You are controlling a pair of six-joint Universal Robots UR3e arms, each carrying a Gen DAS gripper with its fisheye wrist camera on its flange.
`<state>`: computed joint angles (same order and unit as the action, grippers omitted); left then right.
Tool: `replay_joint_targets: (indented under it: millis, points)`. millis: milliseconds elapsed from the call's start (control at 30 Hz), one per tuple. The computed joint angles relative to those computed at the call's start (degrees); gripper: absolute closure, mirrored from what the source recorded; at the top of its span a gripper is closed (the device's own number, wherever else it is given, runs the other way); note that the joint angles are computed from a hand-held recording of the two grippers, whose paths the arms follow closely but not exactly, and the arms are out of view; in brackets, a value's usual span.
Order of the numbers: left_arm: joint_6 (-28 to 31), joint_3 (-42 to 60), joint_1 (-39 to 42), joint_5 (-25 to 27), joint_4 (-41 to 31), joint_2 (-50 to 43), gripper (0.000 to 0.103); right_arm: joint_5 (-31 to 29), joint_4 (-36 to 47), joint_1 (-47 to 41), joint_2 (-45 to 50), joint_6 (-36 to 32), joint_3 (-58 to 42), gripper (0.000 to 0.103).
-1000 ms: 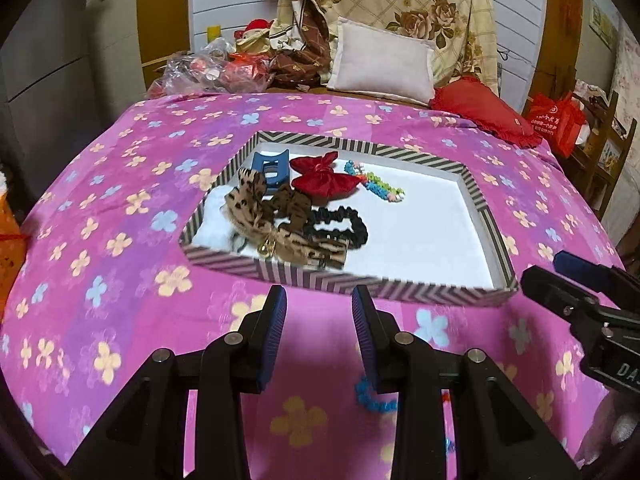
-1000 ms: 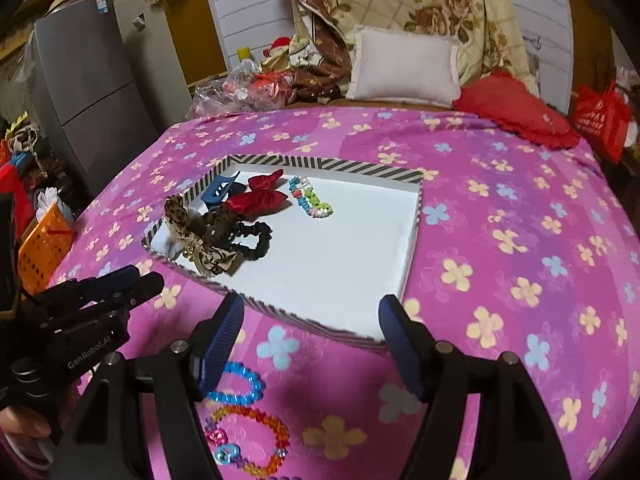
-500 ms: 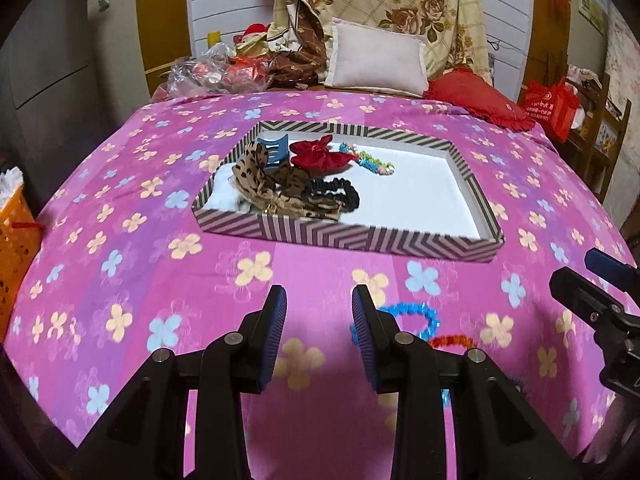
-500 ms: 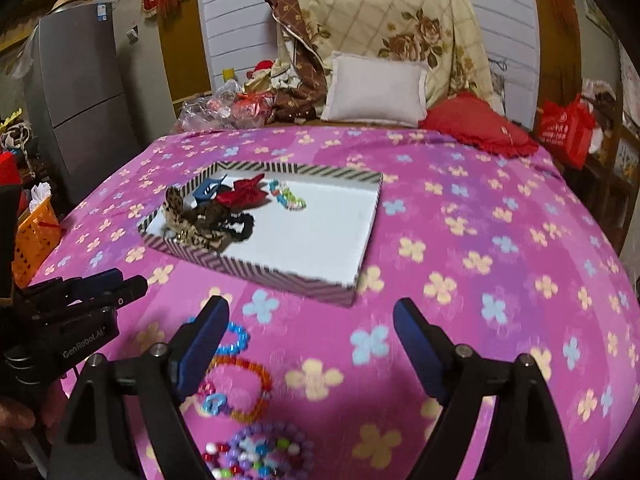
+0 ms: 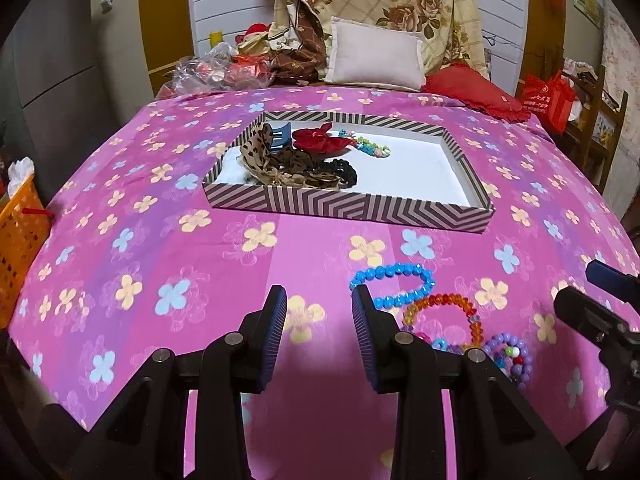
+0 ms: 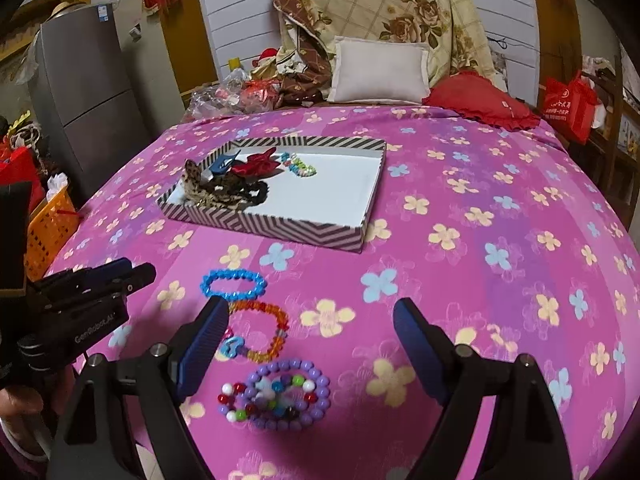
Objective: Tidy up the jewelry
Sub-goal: 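Move both tools back toward the blue and amber beaded bracelets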
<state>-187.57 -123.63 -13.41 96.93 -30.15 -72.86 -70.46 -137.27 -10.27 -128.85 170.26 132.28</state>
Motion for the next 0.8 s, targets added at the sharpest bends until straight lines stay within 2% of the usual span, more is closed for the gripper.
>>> replay_joint_targets:
  millis: [167,433,800]
  points:
    - [-0.35,-1.28,-1.07,0.82,-0.2,2.02,0.071,-0.3,1.79,0.81,-2.66,-0.66,0.88,0.016]
    - [-1.0,-2.54,-3.58,3.93,-0.53,4.66,0.071,3.36,7.53,-2.73,-10.3,-2.5,3.16,0.016]
    - [-2.66,-2.99,-5.65,5.05,-1.69,6.71,0.071,1.5,11.2,-1.01,-13.69,-2.87,3.58,0.016]
